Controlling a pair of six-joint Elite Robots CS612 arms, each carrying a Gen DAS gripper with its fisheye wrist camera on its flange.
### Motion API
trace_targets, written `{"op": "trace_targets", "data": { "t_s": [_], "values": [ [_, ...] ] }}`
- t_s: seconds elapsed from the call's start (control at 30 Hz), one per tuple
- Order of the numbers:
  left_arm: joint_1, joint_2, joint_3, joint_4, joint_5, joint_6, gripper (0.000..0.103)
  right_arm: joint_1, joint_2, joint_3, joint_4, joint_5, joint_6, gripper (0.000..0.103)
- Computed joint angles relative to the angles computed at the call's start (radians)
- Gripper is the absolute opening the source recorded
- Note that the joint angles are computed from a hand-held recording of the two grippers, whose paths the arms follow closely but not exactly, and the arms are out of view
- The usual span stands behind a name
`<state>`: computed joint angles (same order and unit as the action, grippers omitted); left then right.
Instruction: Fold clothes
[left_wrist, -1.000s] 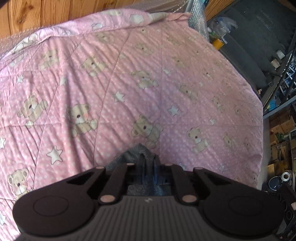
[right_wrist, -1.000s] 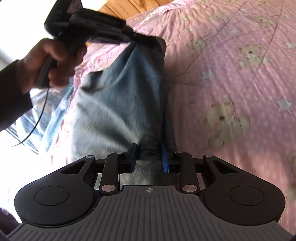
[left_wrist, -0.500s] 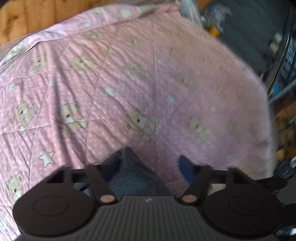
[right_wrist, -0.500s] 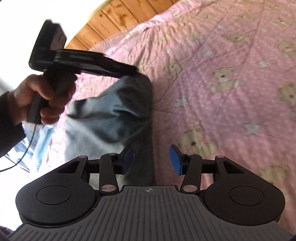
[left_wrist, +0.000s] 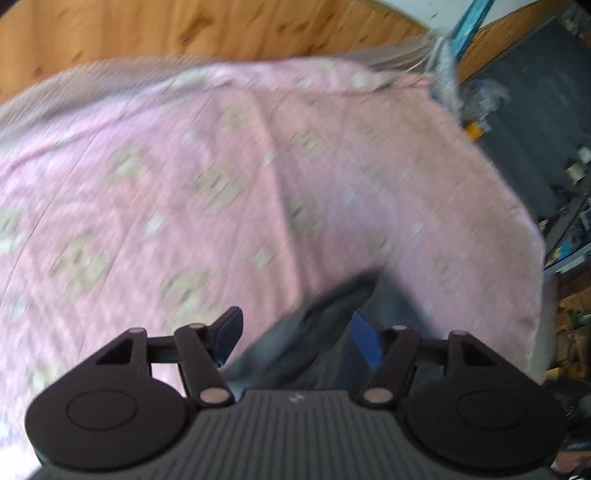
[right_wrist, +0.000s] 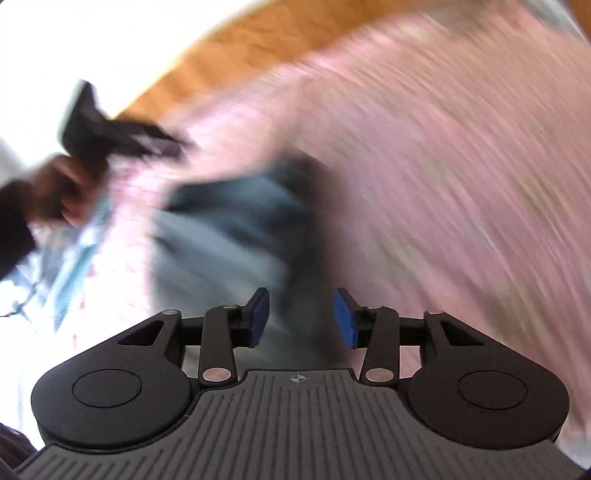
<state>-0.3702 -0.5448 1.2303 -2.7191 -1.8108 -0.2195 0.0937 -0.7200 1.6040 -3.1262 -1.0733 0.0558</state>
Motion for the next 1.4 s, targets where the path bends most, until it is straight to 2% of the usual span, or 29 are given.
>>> {"op": "trace_targets", "data": {
  "t_s": [0.07,0.1,0.17,0.3,0.37,0.4,0.43,0.47,0.53,0.6,0.7,0.77,0.83,0.9,0.93,0.97,1.03,1.1,1.13,1.2,1.23,1.27,1.33,1.4],
  "values": [
    [0.002,-0.015,0.068,-0.067,0.004,-0.069,0.069,0.045,0.02,-0.06,0.051,0.005,-0.104,0.052],
    [0.004,-0.012,0.085,-0.109,0.002,-0.114,0.074,0.067,0.031,-0.092,0.08,0.006,-0.157,0.052],
    [0.008,0.003,0.089,-0.165,-0.009,-0.176,0.075,0.11,0.055,-0.16,0.145,0.004,-0.264,0.053],
    [0.012,0.01,0.079,-0.166,-0.062,-0.095,0.075,0.173,0.069,-0.203,0.288,-0.089,-0.464,0.053],
    [0.019,0.012,0.08,-0.174,-0.123,-0.052,0.075,0.191,0.067,-0.181,0.276,-0.174,-0.489,0.052],
    [0.019,0.014,0.08,-0.171,-0.131,-0.027,0.067,0.198,0.066,-0.169,0.265,-0.213,-0.493,0.048],
    [0.018,0.015,0.076,-0.152,-0.134,0.005,0.033,0.199,0.063,-0.151,0.247,-0.235,-0.493,0.039],
    [0.014,0.017,0.067,-0.119,-0.121,0.04,0.014,0.201,0.059,-0.135,0.233,-0.253,-0.493,0.035],
    [0.008,0.023,0.057,-0.116,-0.092,0.055,0.01,0.203,0.052,-0.116,0.225,-0.269,-0.493,0.03],
    [0.006,0.032,0.037,-0.118,-0.075,0.036,0.005,0.207,0.046,-0.096,0.212,-0.288,-0.495,0.029],
    [0.022,0.059,-0.008,-0.131,-0.093,-0.061,0.0,0.224,0.041,-0.076,0.18,-0.329,-0.496,0.029],
    [0.03,0.065,-0.015,-0.173,-0.074,-0.132,0.0,0.229,0.038,-0.081,0.192,-0.333,-0.482,0.029],
    [0.042,0.058,0.003,-0.227,-0.091,-0.197,0.003,0.223,0.027,-0.072,0.193,-0.306,-0.453,0.029],
    [0.045,0.032,0.062,-0.293,-0.071,-0.241,0.022,0.215,0.019,-0.075,0.199,-0.277,-0.397,0.029],
    [0.045,0.017,0.095,-0.327,-0.049,-0.261,0.047,0.212,0.015,-0.073,0.184,-0.275,-0.373,0.035],
    [0.045,0.004,0.128,-0.355,-0.036,-0.288,0.068,0.212,0.01,-0.069,0.162,-0.281,-0.364,0.047],
    [0.049,-0.008,0.182,-0.393,-0.057,-0.366,0.073,0.218,0.014,-0.081,0.154,-0.286,-0.385,0.06],
    [0.059,0.007,0.196,-0.414,-0.145,-0.441,0.075,0.226,0.028,-0.107,0.164,-0.294,-0.421,0.067],
    [0.06,0.016,0.196,-0.425,-0.176,-0.472,0.075,0.237,0.038,-0.122,0.183,-0.326,-0.461,0.071],
    [0.051,0.039,0.18,-0.465,-0.202,-0.487,0.07,0.257,0.059,-0.151,0.221,-0.391,-0.534,0.056],
    [0.046,0.052,0.162,-0.484,-0.223,-0.466,0.05,0.264,0.066,-0.16,0.241,-0.425,-0.549,0.031],
    [0.041,0.061,0.145,-0.494,-0.24,-0.437,0.029,0.264,0.067,-0.16,0.241,-0.433,-0.539,0.025],
    [0.039,0.066,0.124,-0.526,-0.26,-0.41,0.026,0.257,0.053,-0.148,0.216,-0.411,-0.506,0.013],
    [0.04,0.074,0.106,-0.58,-0.281,-0.411,0.024,0.256,0.043,-0.14,0.178,-0.406,-0.501,0.01]
  ]
}}
